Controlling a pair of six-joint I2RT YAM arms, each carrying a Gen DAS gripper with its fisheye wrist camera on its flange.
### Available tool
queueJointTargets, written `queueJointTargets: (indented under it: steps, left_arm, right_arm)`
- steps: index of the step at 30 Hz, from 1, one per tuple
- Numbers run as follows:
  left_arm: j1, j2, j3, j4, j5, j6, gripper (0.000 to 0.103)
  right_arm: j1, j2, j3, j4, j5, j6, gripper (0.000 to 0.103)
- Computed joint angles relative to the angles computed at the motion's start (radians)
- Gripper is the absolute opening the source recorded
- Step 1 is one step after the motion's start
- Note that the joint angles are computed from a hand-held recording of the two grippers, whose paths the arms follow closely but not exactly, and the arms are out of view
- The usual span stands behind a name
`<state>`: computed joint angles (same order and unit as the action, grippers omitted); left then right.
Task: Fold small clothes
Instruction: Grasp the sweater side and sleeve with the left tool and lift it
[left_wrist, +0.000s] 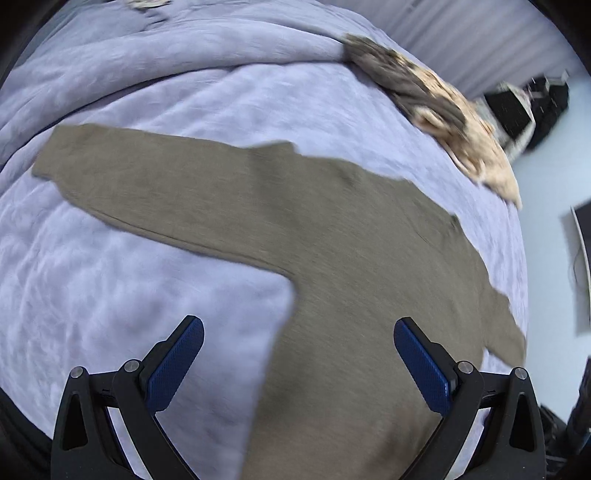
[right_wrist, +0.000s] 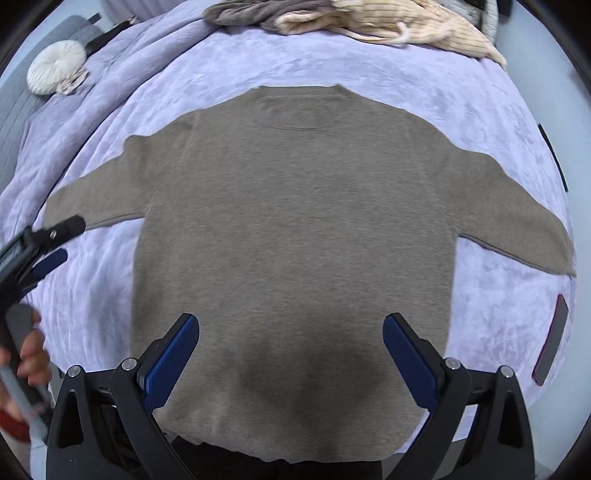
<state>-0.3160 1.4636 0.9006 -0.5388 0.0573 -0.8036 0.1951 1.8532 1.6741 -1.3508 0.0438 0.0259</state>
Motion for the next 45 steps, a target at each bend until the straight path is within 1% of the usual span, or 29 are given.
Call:
queueJointTargets:
  steps: [3, 4, 6, 7, 10, 13, 14, 16, 17, 18, 19, 20, 21, 23, 27, 31, 33, 35, 37, 38, 41, 43, 45]
  left_arm:
    - [0.203, -0.009, -0.112, 0.102, 0.021, 0.106, 0.103]
    - [0.276, 0.01, -0.134, 0.138, 0.035, 0.14, 0.103]
    - [0.428, 0.072, -0.164, 0.23, 0.075, 0.193, 0.103]
    - [0.498, 0.117, -0.165, 0.27, 0.091, 0.211, 0.103]
    - [0.644, 0.252, -0.132, 0.361, 0.128, 0.235, 0.103]
    - [0.717, 0.378, -0.086, 0.431, 0.16, 0.244, 0.103]
    - [0.724, 0.405, -0.074, 0.44, 0.16, 0.24, 0.099]
    - [0.718, 0.432, -0.06, 0.446, 0.126, 0.22, 0.081]
    - [0.712, 0.431, -0.062, 0.452, 0.1, 0.212, 0.058]
    - [0.722, 0.423, -0.078, 0.48, 0.119, 0.223, 0.025]
    - [0.738, 0.411, -0.104, 0.53, 0.187, 0.231, 0.009]
    - [0.755, 0.394, -0.136, 0.586, 0.255, 0.224, 0.009]
    - [0.754, 0.361, -0.161, 0.612, 0.253, 0.216, 0.009]
    - [0.734, 0.288, -0.184, 0.612, 0.228, 0.23, 0.009]
    - [0.669, 0.13, -0.191, 0.595, 0.229, 0.217, 0.009]
    - [0.491, 0.011, -0.106, 0.523, 0.152, 0.21, 0.009]
    - [0.379, -0.008, -0.03, 0.478, 0.106, 0.218, 0.009]
    - [0.255, 0.026, 0.058, 0.46, 0.055, 0.213, 0.009]
    - [0.141, 0.091, 0.147, 0.462, 0.033, 0.196, 0.009]
    - [0.086, 0.138, 0.199, 0.463, 0.025, 0.189, 0.009]
    - [-0.062, 0.331, 0.395, 0.421, -0.008, 0.176, 0.009]
    - [-0.136, 0.463, 0.524, 0.378, -0.005, 0.15, 0.009]
    - [-0.207, 0.613, 0.678, 0.299, -0.033, 0.137, 0.009]
  right_arm:
    - [0.056, 0.001, 0.011, -0.016, -0.012, 0.02, 0.1]
    - [0.048, -0.002, 0.008, -0.017, -0.015, 0.008, 0.1]
    - [0.081, -0.008, -0.014, -0.017, -0.012, 0.017, 0.1]
    - [0.087, -0.013, -0.033, -0.014, -0.011, 0.017, 0.1]
    - [0.102, -0.03, -0.096, -0.01, -0.018, 0.025, 0.1]
    - [0.119, -0.032, -0.148, -0.001, -0.018, 0.031, 0.1]
    - [0.125, -0.031, -0.159, -0.003, -0.018, 0.032, 0.1]
    - [0.135, -0.026, -0.165, -0.007, -0.015, 0.029, 0.1]
    - [0.139, -0.028, -0.168, -0.011, -0.012, 0.032, 0.1]
    - [0.142, -0.028, -0.166, -0.013, -0.012, 0.037, 0.1]
    - [0.144, -0.021, -0.157, -0.017, -0.011, 0.04, 0.1]
    - [0.14, -0.02, -0.153, -0.019, -0.015, 0.043, 0.1]
    - [0.141, -0.011, -0.14, -0.022, -0.014, 0.046, 0.1]
    - [0.134, -0.007, -0.127, -0.021, -0.023, 0.048, 0.1]
    - [0.112, -0.009, -0.13, -0.012, -0.049, 0.035, 0.1]
    - [0.079, -0.028, -0.151, 0.012, -0.08, 0.007, 0.1]
    - [0.045, -0.039, -0.153, 0.015, -0.091, -0.014, 0.1]
    - [0.0, -0.042, -0.14, 0.005, -0.099, -0.038, 0.1]
    - [-0.037, -0.043, -0.136, 0.003, -0.099, -0.063, 0.1]
    - [-0.081, -0.044, -0.129, -0.001, -0.096, -0.088, 0.1]
    - [-0.162, -0.042, -0.124, -0.002, -0.091, -0.132, 0.1]
    - [-0.222, -0.038, -0.123, 0.0, -0.088, -0.158, 0.1]
    - [-0.271, -0.035, -0.126, 0.005, -0.087, -0.178, 0.1]
